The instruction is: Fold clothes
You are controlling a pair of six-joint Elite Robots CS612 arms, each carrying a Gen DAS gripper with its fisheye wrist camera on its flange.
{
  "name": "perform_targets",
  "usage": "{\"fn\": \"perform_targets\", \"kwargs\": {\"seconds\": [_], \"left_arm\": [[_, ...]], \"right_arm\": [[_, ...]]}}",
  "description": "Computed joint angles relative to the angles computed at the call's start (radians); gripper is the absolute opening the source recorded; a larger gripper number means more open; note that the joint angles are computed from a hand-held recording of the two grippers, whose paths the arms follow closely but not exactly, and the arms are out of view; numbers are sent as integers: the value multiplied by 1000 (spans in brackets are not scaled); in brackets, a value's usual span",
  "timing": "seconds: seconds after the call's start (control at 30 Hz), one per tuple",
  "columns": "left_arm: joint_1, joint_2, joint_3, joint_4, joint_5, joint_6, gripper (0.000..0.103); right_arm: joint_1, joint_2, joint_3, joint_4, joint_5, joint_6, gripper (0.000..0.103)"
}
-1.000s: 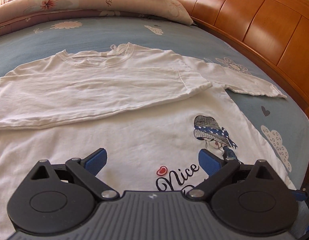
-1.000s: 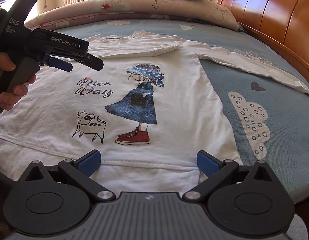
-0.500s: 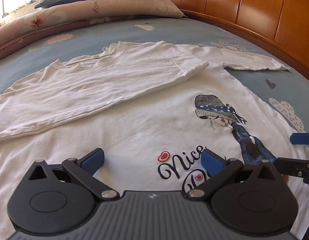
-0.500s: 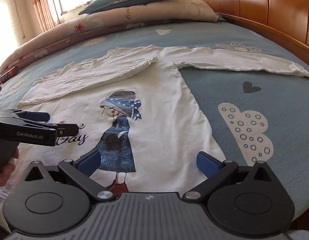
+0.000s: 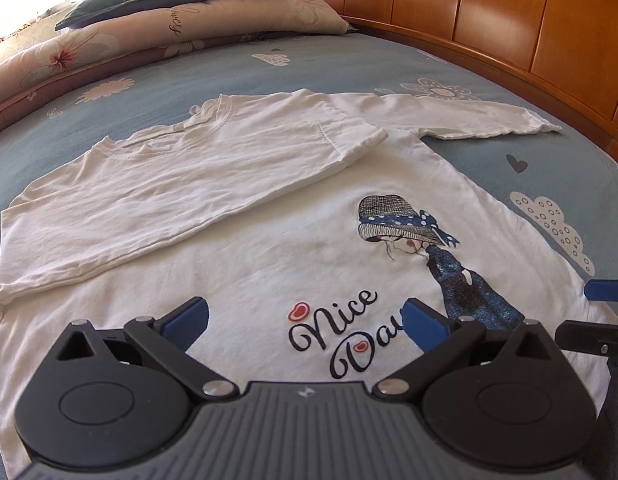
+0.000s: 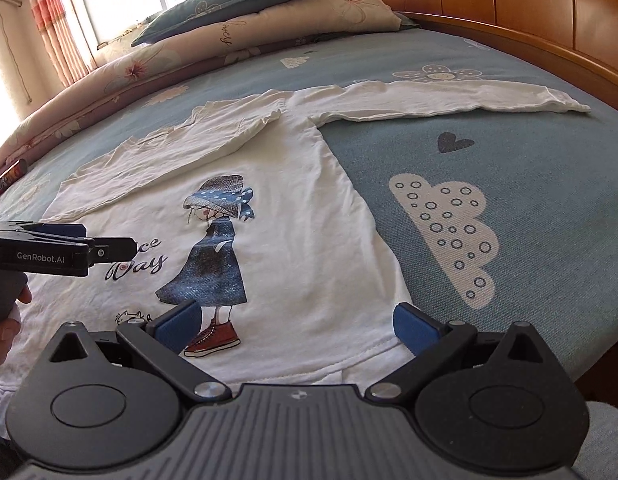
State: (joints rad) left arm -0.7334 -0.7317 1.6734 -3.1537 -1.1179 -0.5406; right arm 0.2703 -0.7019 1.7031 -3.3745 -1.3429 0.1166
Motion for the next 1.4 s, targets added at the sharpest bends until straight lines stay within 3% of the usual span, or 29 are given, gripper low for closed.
{"fn": "perform_targets", "kwargs": {"seconds": [0.3, 0.6, 0.93, 1.1, 1.17, 1.23, 1.33, 1.4], "left_arm": [[-2, 16, -41, -23, -15, 52, 102], [9, 36, -66, -13, -9, 48, 102], [43, 42, -69, 39, -105, -49, 102], [44, 45, -67, 32, -103, -28, 102], [40, 47, -66, 32, -89, 8, 102], [37, 46, -68, 42, -79, 38, 102], [41, 42, -65, 35, -82, 14, 102], [42, 40, -59, 14, -64, 10, 102]], "right_arm": [[-9, 9, -20, -65, 81, -14, 103], [4, 71, -128, 13, 139, -10, 103], [-10, 81, -125, 16, 144, -47, 103], [-15, 73, -109, 15, 121, -87, 103], [-17, 65, -112, 32, 113, -49, 103], [-21, 65, -127, 16, 134, -21, 103], [-27, 78, -186, -6, 196, -20, 103], [-31, 101, -263, 6, 272, 8, 103]]}}
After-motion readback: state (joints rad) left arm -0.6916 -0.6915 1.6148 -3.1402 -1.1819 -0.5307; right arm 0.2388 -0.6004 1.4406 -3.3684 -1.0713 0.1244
